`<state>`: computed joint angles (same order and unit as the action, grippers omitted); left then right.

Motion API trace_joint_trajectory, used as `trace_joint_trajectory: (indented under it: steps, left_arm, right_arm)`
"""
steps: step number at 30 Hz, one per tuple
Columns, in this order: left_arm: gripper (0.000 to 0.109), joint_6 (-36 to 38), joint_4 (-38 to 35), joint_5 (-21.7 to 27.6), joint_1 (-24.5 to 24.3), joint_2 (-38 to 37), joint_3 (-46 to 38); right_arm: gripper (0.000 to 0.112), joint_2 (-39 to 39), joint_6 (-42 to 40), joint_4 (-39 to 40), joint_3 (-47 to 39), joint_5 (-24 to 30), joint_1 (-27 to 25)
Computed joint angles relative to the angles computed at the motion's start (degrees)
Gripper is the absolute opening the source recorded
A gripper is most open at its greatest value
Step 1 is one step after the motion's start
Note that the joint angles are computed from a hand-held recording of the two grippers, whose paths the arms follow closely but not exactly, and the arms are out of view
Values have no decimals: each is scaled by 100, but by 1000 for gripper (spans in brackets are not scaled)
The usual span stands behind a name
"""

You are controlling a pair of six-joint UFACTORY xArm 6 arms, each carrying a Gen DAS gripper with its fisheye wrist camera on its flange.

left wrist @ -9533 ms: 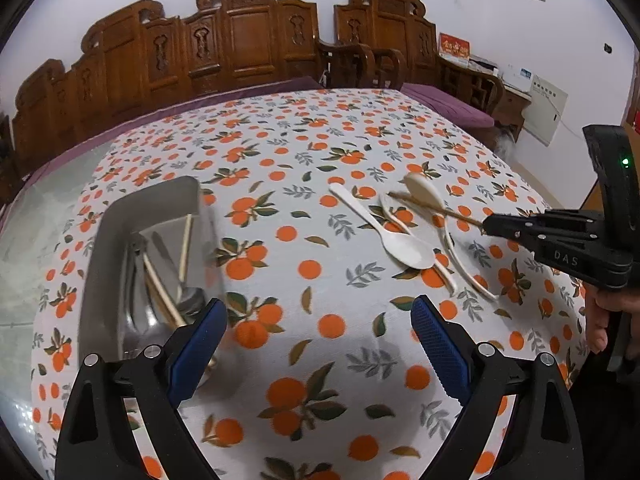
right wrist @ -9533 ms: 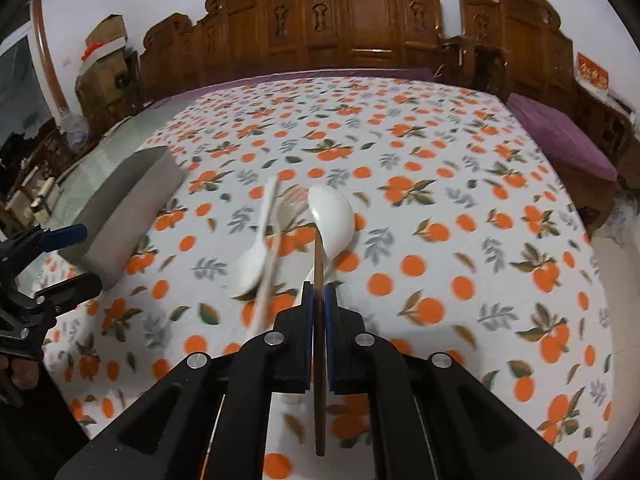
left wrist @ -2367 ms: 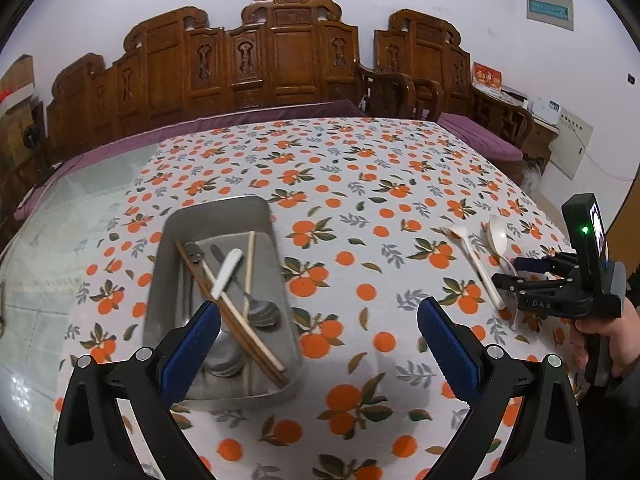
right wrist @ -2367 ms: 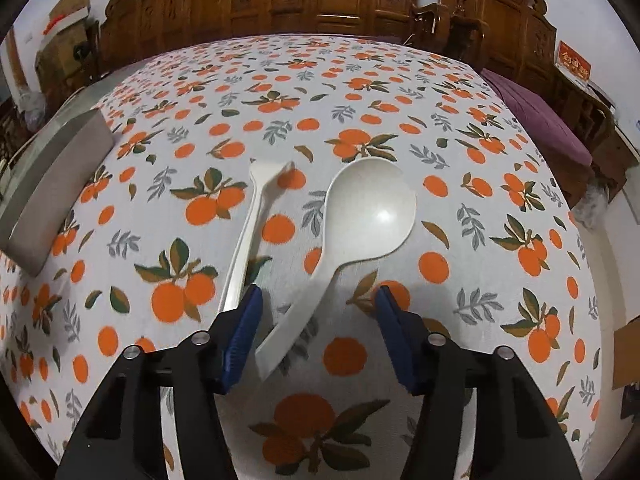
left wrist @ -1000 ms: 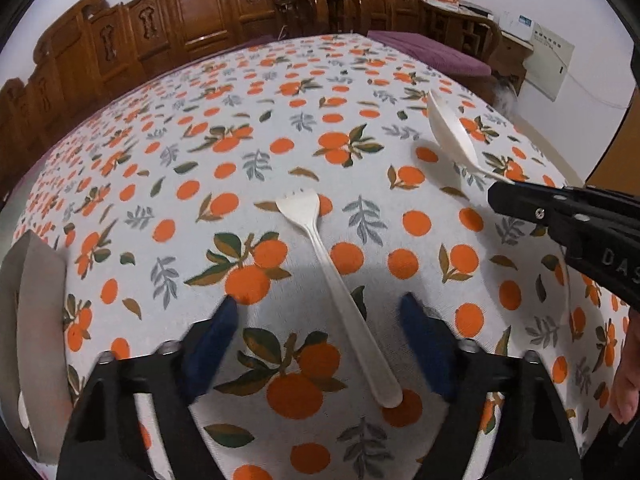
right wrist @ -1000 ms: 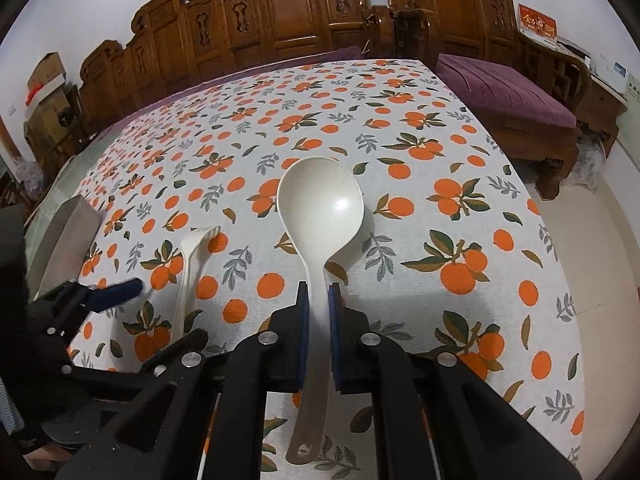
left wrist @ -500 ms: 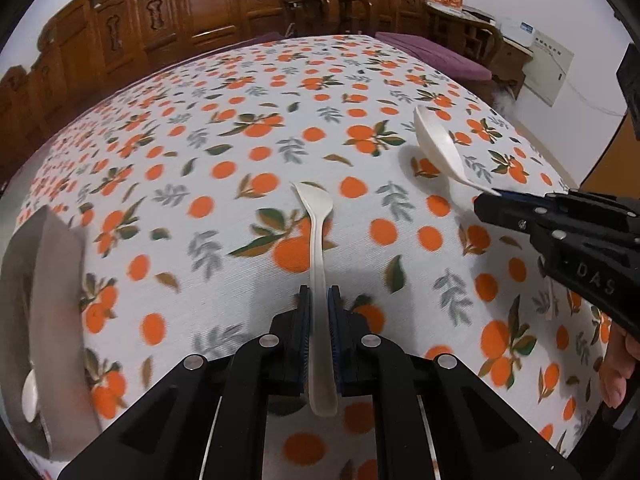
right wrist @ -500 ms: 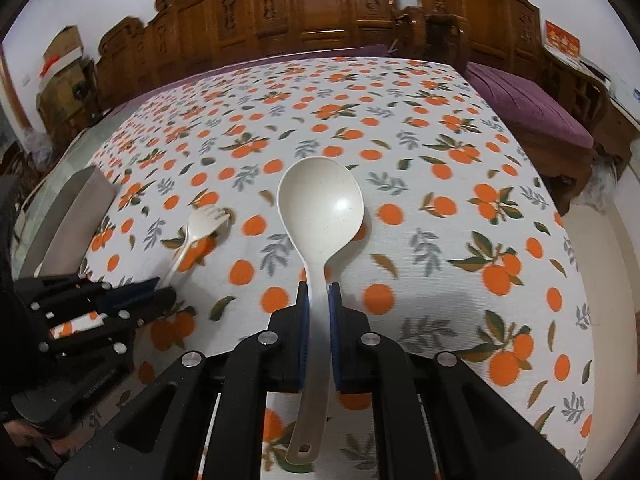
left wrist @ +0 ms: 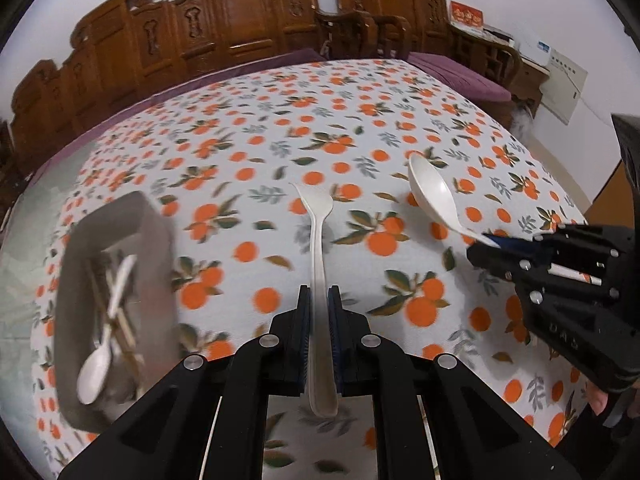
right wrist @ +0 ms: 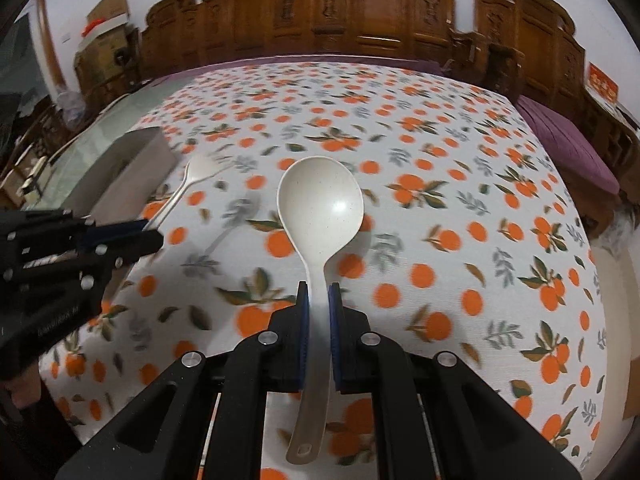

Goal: Organize utensils
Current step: 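Carry the white fork into the tray and open the left gripper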

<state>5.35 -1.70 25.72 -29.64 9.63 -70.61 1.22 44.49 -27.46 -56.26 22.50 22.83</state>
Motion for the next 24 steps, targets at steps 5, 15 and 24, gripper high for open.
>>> trace_joint_trajectory:
  steps: [5,15,24]
  left_arm:
    - [8,109,-124,20,294,-315,194]
    - [8,94,101,127,760,-790,495]
    - [8,-54,169,102,1070,-921,563]
  right_arm:
    - [11,101,-48,-33,-183,120,290]
    - [11,239,-114,-6,-376,166,595]
    - [11,350,-260,185,-567,93,821]
